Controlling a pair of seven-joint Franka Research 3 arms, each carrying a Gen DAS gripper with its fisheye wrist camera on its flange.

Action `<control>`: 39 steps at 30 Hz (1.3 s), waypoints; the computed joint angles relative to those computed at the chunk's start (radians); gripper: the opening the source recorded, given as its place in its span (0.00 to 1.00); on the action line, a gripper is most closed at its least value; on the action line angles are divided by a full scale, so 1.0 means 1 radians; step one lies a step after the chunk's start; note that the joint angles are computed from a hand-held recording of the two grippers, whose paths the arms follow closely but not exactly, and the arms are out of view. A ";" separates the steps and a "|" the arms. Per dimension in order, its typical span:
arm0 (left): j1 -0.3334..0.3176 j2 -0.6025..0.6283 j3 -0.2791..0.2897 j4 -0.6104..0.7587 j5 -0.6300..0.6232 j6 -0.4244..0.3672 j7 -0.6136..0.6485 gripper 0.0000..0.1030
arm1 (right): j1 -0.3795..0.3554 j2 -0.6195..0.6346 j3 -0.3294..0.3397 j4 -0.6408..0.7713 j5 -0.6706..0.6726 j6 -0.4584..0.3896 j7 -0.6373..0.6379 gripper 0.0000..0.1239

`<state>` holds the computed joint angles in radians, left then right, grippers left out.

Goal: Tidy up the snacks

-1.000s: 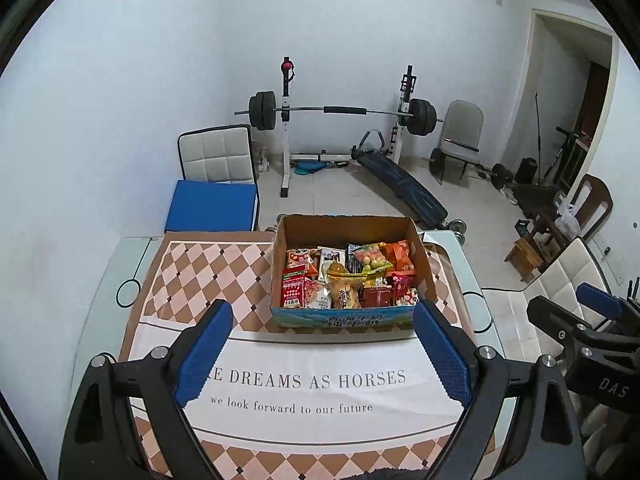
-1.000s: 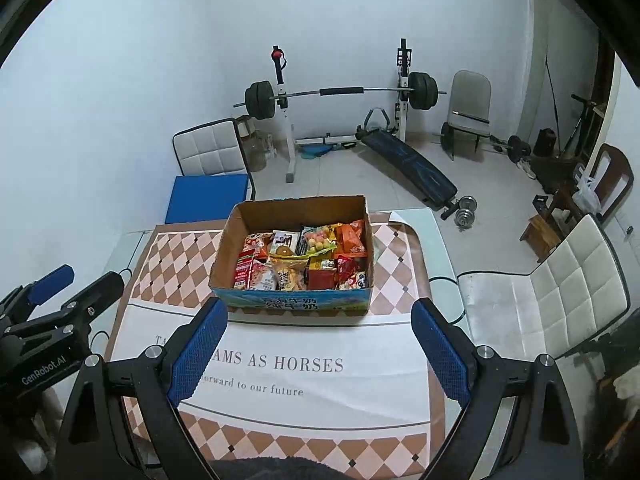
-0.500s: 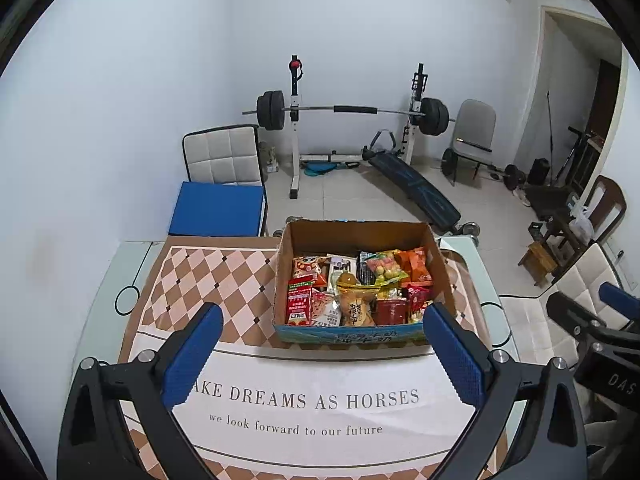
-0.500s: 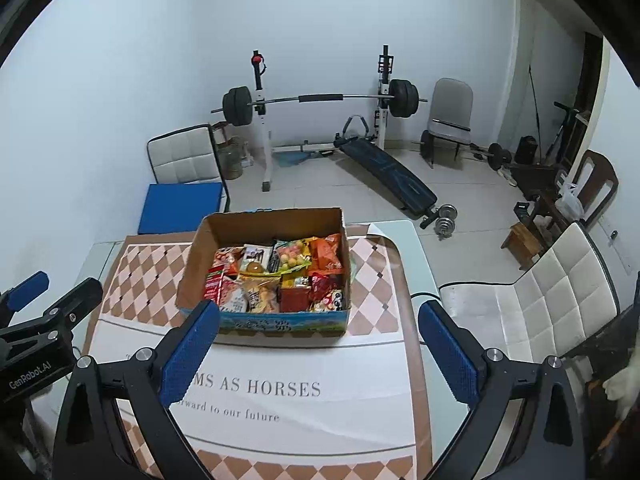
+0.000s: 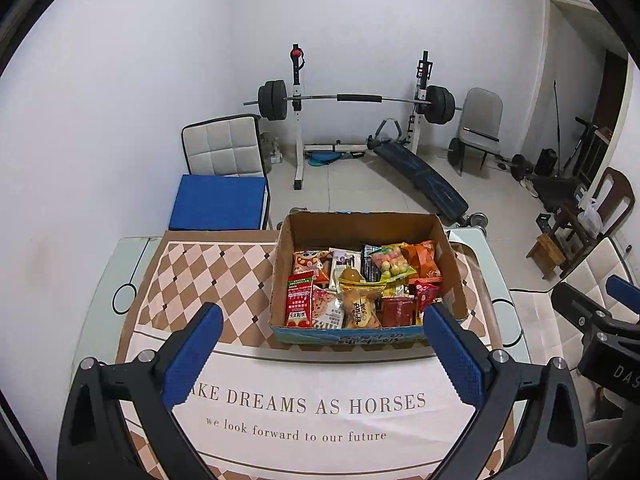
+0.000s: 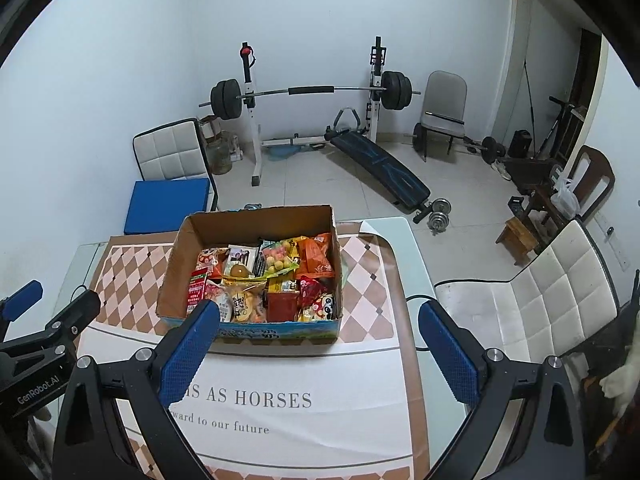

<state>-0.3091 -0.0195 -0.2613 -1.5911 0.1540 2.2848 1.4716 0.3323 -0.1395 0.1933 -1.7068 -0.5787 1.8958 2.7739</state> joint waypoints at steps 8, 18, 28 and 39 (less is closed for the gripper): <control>-0.002 0.006 -0.002 0.006 0.007 0.002 -0.006 1.00 | 0.000 0.001 -0.003 -0.009 0.007 0.012 0.000 0.82; -0.003 0.006 -0.002 0.008 0.014 0.005 -0.019 1.00 | -0.002 -0.001 -0.002 -0.024 0.021 0.030 0.004 0.82; -0.004 0.005 -0.002 0.014 0.012 0.002 -0.022 1.00 | -0.001 -0.001 -0.002 -0.018 0.019 0.026 0.000 0.82; -0.008 0.003 -0.005 0.021 0.019 -0.005 -0.028 1.00 | 0.000 0.002 -0.002 -0.010 0.016 0.022 -0.009 0.82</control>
<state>-0.3167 -0.0162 -0.2666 -1.5697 0.1734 2.2801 1.4433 0.3320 -0.1373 0.1912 -1.7172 -0.5631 1.9174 2.7654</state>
